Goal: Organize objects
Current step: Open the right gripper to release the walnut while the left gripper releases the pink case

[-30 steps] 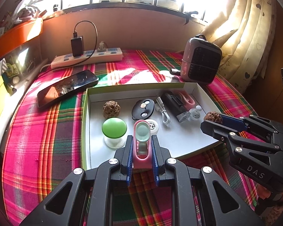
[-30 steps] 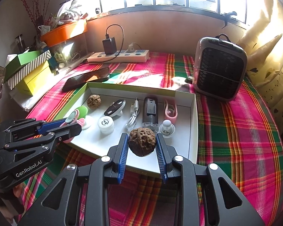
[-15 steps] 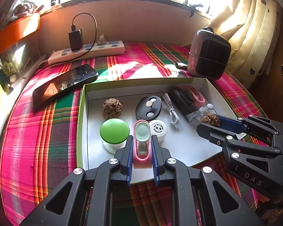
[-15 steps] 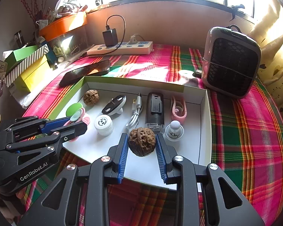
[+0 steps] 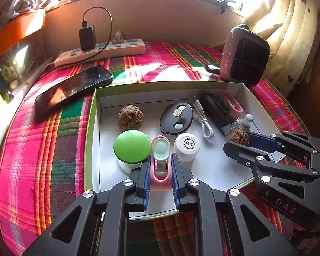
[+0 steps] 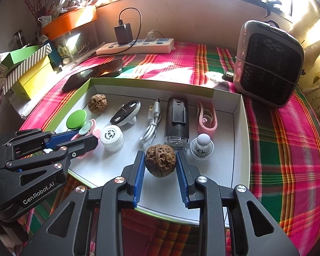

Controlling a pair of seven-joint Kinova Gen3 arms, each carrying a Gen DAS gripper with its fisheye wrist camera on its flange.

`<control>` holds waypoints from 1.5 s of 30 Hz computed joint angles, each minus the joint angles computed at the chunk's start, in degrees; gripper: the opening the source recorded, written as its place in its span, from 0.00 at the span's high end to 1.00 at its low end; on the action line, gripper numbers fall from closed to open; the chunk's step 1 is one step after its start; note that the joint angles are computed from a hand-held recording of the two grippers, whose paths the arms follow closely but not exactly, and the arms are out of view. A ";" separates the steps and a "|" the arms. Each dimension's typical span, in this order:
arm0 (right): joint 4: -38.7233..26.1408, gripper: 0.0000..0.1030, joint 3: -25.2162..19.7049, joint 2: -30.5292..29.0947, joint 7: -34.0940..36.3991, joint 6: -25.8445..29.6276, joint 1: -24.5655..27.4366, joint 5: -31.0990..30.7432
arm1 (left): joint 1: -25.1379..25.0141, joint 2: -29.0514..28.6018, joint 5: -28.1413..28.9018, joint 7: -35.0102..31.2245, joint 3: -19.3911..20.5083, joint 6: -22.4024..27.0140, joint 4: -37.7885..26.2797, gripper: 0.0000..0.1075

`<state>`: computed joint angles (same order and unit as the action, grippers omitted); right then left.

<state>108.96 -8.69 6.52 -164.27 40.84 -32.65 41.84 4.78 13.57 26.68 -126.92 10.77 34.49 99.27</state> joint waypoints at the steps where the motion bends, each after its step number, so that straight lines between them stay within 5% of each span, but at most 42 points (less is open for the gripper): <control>1: -0.04 0.71 -0.01 0.07 -0.18 0.12 -0.08 0.19 | 0.11 0.11 -0.15 0.17 -0.07 -0.01 -0.08 0.85; 45: -0.36 0.70 0.04 0.39 -1.04 0.86 -0.51 0.29 | 0.28 0.05 -0.28 0.32 0.02 -0.44 0.22 0.80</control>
